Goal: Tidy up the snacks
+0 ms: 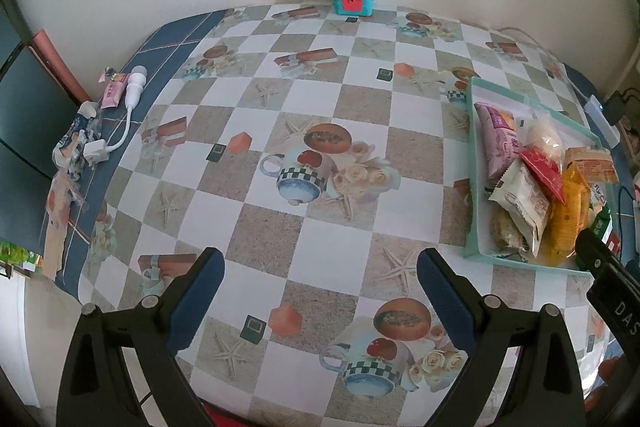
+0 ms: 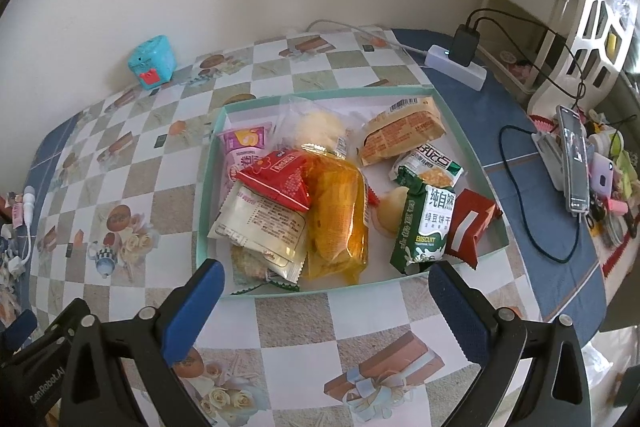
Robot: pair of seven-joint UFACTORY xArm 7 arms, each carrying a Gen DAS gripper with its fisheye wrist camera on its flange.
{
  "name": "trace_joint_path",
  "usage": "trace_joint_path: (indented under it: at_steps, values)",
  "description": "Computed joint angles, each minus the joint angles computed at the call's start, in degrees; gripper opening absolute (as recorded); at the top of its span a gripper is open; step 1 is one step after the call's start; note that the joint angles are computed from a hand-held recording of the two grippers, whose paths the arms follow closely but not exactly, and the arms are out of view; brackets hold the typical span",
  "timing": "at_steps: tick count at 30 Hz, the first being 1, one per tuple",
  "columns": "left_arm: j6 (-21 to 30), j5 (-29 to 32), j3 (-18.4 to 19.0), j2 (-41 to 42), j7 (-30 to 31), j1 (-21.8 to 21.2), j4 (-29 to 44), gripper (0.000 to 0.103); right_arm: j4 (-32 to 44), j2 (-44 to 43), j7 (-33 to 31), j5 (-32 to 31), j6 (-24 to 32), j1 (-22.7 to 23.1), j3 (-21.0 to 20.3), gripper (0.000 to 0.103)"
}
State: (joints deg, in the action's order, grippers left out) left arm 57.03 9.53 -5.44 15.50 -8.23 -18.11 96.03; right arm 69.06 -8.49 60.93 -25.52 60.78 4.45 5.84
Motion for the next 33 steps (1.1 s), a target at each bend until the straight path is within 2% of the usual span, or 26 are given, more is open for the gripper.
trace_joint_path:
  at_steps: [33]
  values:
    - [0.4, -0.1, 0.2, 0.6, 0.4, 0.1, 0.5, 0.097, 0.2, 0.6, -0.9, 0.8, -0.2, 0.2, -0.2, 0.103]
